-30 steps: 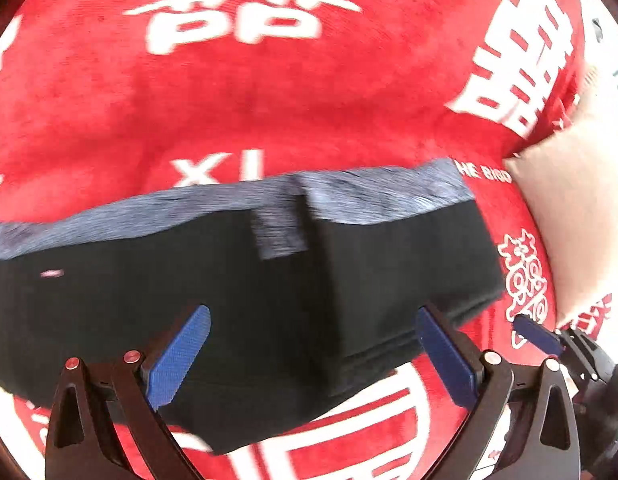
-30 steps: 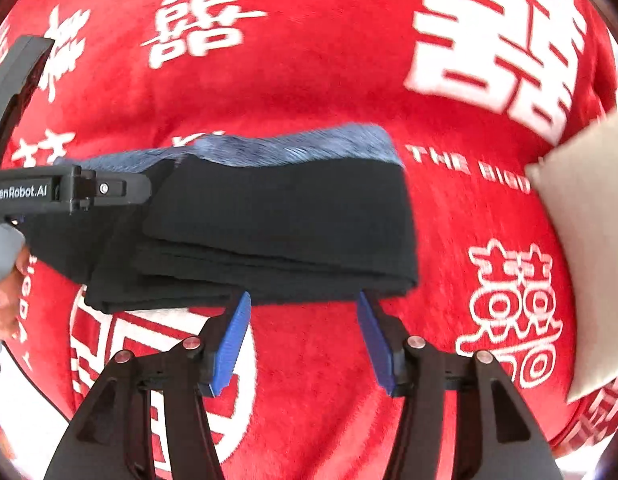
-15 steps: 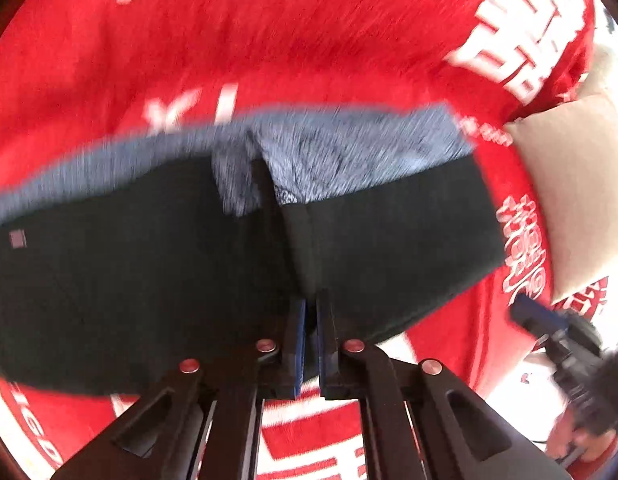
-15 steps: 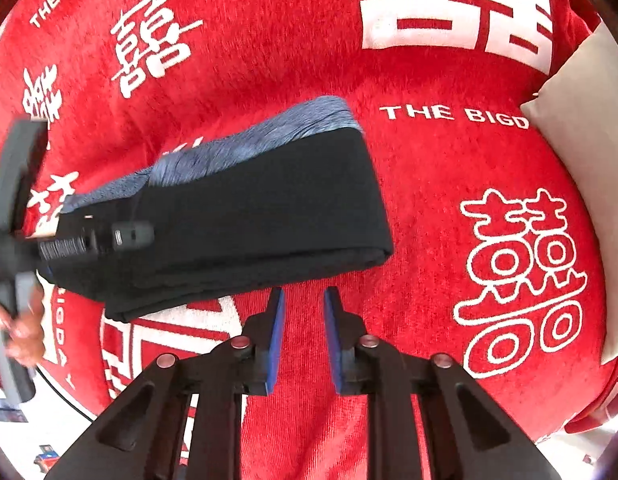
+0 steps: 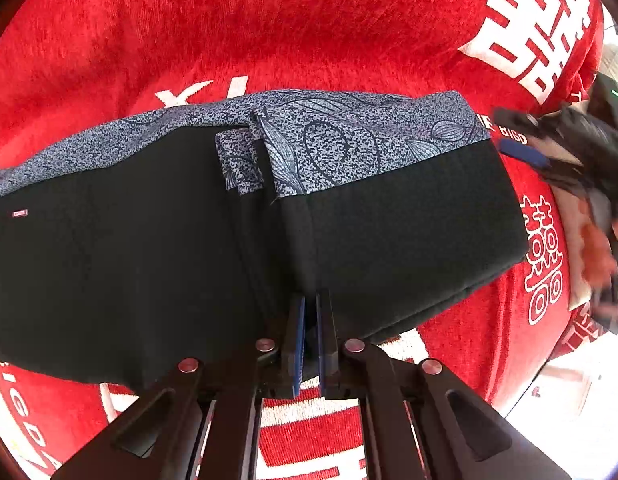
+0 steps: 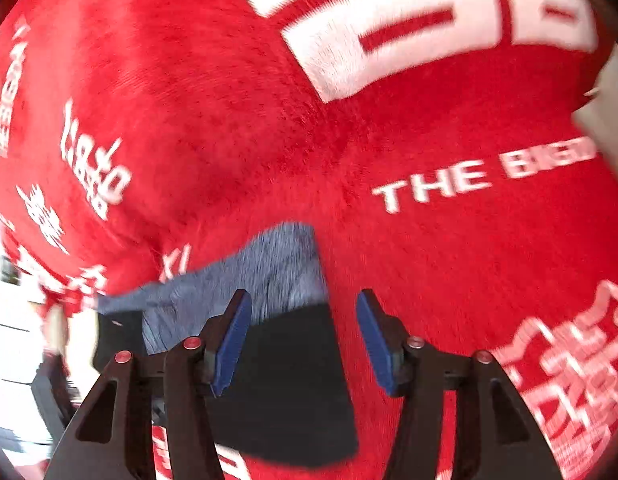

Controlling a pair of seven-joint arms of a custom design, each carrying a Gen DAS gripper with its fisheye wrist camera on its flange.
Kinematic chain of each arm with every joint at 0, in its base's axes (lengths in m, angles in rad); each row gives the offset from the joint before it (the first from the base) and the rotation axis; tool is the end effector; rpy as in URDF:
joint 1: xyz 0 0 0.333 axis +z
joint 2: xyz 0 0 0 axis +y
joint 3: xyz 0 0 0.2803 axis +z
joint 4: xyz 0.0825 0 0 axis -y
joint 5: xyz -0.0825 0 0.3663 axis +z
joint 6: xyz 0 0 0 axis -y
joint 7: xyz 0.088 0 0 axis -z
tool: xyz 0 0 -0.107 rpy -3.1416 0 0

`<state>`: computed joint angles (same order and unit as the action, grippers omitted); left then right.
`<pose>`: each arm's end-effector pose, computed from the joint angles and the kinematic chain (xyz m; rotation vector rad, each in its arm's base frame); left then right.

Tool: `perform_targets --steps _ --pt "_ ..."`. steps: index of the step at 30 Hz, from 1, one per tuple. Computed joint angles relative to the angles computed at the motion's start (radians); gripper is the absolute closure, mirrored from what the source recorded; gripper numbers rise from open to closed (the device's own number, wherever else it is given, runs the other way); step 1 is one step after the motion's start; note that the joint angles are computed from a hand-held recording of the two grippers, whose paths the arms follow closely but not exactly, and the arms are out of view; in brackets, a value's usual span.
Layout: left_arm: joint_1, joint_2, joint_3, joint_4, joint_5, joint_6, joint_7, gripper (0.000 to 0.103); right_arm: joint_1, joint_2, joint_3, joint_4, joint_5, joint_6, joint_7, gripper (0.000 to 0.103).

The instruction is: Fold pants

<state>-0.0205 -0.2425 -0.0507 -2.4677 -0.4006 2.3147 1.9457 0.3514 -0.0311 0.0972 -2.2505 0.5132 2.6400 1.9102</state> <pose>0.4501 -0.0394 0.3697 1.9213 -2.3148 0.4392 0.4897 0.2219 0.3958 -1.5700 2.1091 0.2037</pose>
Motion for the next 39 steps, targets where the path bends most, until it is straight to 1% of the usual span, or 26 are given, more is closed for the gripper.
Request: perform_targets --steps 2,3,4,5,6,7,9,10,11,13,14,15,17,18,19,21,22,23,24,25,27,29,31,33,35,39 --pt "0.000 -0.001 0.002 0.000 -0.003 -0.006 0.000 0.097 -0.015 0.080 -0.016 0.057 0.262 -0.043 -0.194 0.045" --pt "0.001 -0.001 0.001 -0.001 -0.001 -0.004 -0.006 0.097 -0.035 0.111 -0.011 0.078 0.379 -0.079 -0.276 0.055" --pt "0.000 0.001 -0.003 -0.001 0.000 -0.001 -0.014 0.097 -0.068 0.139 0.007 0.093 0.482 -0.124 -0.331 0.061" --pt "0.001 0.002 -0.005 0.002 0.007 -0.004 -0.023 0.097 -0.066 0.149 -0.001 0.091 0.514 -0.132 -0.325 0.069" --pt "0.001 0.005 -0.008 0.009 0.018 -0.012 -0.034 0.097 -0.076 0.143 0.004 0.082 0.550 -0.135 -0.344 0.074" --pt "0.000 0.007 -0.010 0.012 0.023 -0.015 -0.038 0.097 -0.080 0.124 0.008 0.066 0.573 -0.128 -0.365 0.076" --pt "-0.005 0.003 -0.016 0.006 0.036 -0.008 -0.033 0.097 -0.075 0.071 0.010 0.024 0.574 -0.110 -0.380 0.077" --pt "-0.009 0.000 -0.017 -0.001 0.037 0.002 -0.027 0.097 -0.070 0.056 0.008 0.011 0.548 -0.103 -0.363 0.077" --pt "-0.013 -0.005 -0.020 -0.010 0.040 0.018 -0.024 0.097 -0.061 0.053 0.006 0.007 0.451 -0.101 -0.301 0.077" --pt "-0.015 -0.013 -0.026 -0.019 0.061 0.034 -0.040 0.096 -0.052 0.079 0.003 0.029 0.360 -0.100 -0.228 0.072" --pt "-0.016 -0.020 -0.028 -0.021 0.070 0.035 -0.054 0.096 -0.047 0.087 0.003 0.037 0.313 -0.096 -0.175 0.058" --pt "-0.017 -0.027 -0.028 -0.023 0.076 0.038 -0.065 0.096 -0.038 0.090 0.003 0.047 0.218 -0.091 -0.083 0.047" --pt "-0.018 -0.045 -0.029 -0.023 0.093 0.042 -0.086 0.096 -0.015 0.059 0.007 0.040 0.009 -0.075 0.085 0.046" --pt "-0.016 -0.056 -0.032 -0.022 0.109 0.047 -0.102 0.096 -0.007 0.041 0.010 0.039 -0.089 -0.084 0.158 0.046" --pt "-0.015 -0.067 -0.034 -0.022 0.124 0.054 -0.118 0.096 0.002 0.018 0.015 0.037 -0.196 -0.105 0.229 0.046" --pt "-0.019 -0.079 -0.032 -0.013 0.138 0.072 -0.135 0.096 0.020 -0.033 0.038 0.042 -0.387 -0.188 0.329 0.047" --pt "-0.026 -0.077 -0.025 -0.001 0.126 0.081 -0.129 0.096 0.025 -0.052 0.042 0.036 -0.424 -0.214 0.338 0.049" --pt "-0.033 -0.070 -0.020 0.009 0.114 0.086 -0.123 0.096 0.036 -0.069 0.053 0.037 -0.457 -0.240 0.339 0.070" --pt "-0.040 -0.059 -0.018 0.020 0.101 0.091 -0.118 0.096 0.046 -0.079 0.057 0.037 -0.463 -0.254 0.333 0.084" --pt "-0.051 -0.041 -0.020 0.034 0.085 0.103 -0.112 0.096 0.055 -0.086 0.061 0.036 -0.463 -0.266 0.329 0.084" --pt "-0.058 -0.009 -0.030 0.057 0.088 0.105 -0.116 0.096 0.072 -0.088 0.064 0.038 -0.437 -0.261 0.315 0.084" --pt "-0.052 0.044 -0.053 0.074 0.141 0.094 -0.164 0.096 0.087 -0.077 0.070 0.042 -0.419 -0.242 0.317 0.084" --pt "-0.045 0.082 -0.057 0.066 0.161 0.072 -0.199 0.096 0.099 -0.063 0.075 0.043 -0.416 -0.232 0.318 0.084" --pt "-0.051 0.044 -0.055 0.003 0.133 0.157 -0.173 0.096 0.108 -0.043 0.076 0.043 -0.416 -0.234 0.295 0.084" --pt "-0.053 0.031 -0.061 -0.009 0.162 0.164 -0.181 0.096 0.116 -0.010 0.080 0.057 -0.423 -0.233 0.307 0.084" --pt "-0.053 0.033 -0.050 0.002 0.151 0.145 -0.202 0.096 0.118 -0.030 0.071 0.022 -0.377 -0.192 0.312 0.084"
